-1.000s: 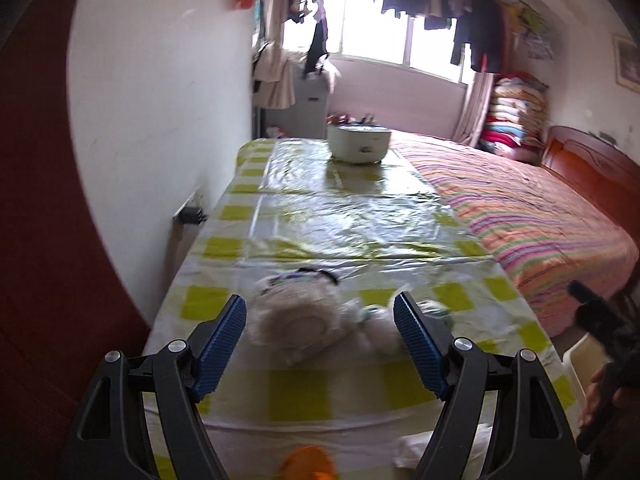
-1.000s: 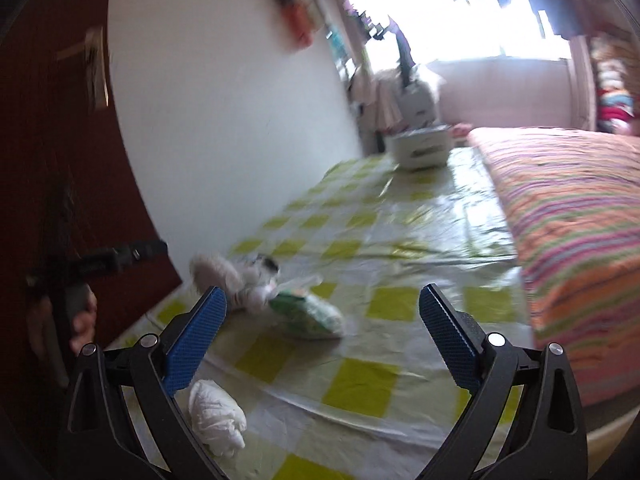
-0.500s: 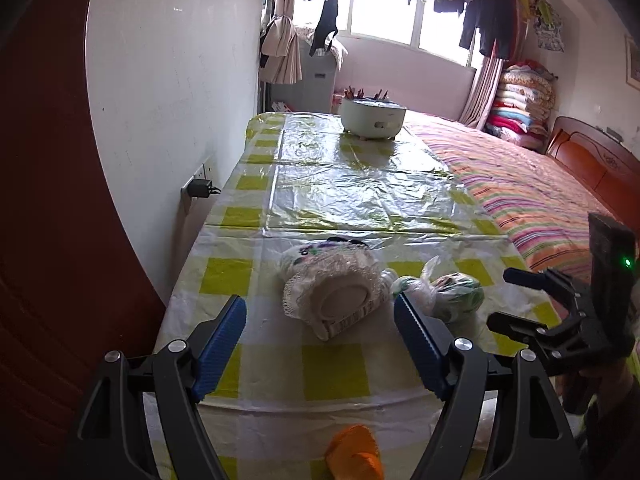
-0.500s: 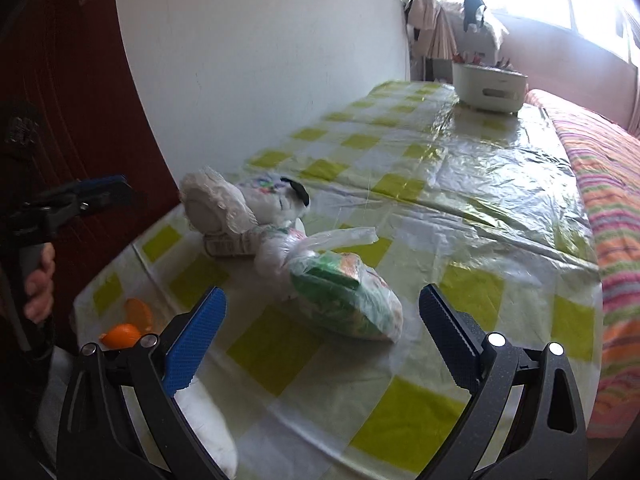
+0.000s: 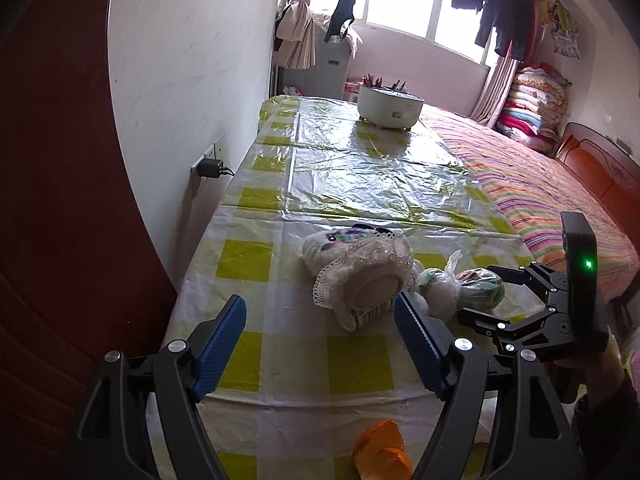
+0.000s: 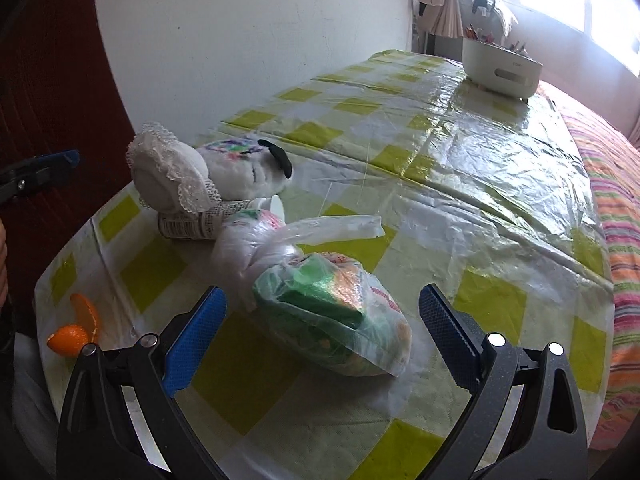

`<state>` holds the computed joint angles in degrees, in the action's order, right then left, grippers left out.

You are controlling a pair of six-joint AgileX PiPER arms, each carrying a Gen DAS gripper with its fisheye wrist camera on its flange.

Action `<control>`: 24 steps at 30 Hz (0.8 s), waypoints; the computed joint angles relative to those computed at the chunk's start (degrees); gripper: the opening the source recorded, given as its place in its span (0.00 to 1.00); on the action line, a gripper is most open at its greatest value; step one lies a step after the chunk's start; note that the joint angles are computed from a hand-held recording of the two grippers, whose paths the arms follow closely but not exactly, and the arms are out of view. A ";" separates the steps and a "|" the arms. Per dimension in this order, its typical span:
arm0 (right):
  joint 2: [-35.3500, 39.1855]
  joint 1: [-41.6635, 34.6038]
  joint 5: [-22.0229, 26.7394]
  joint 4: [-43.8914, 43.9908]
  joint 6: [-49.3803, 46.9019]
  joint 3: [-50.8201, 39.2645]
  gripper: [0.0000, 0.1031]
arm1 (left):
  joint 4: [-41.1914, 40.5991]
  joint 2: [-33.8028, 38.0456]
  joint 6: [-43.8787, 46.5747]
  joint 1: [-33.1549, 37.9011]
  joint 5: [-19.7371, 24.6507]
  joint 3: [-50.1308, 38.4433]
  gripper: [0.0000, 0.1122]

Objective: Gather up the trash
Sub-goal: 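Grasp the green snack bag in plastic with the right tool, then grasp the lace-trimmed plush doll with the left tool while the right tool lifts the green bag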

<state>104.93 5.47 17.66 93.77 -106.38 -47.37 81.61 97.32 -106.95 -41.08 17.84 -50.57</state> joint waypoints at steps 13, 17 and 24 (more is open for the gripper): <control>-2.28 -2.39 4.36 -2.88 4.44 3.13 0.51 | -4.44 0.35 3.99 -0.34 0.61 -0.78 0.66; -6.58 -5.29 8.74 0.27 1.64 7.49 0.51 | -5.83 0.88 5.33 -0.56 1.11 -1.45 0.66; -13.81 -15.32 21.01 0.50 2.92 13.01 0.51 | -9.14 3.01 8.85 -0.14 1.15 -3.69 0.66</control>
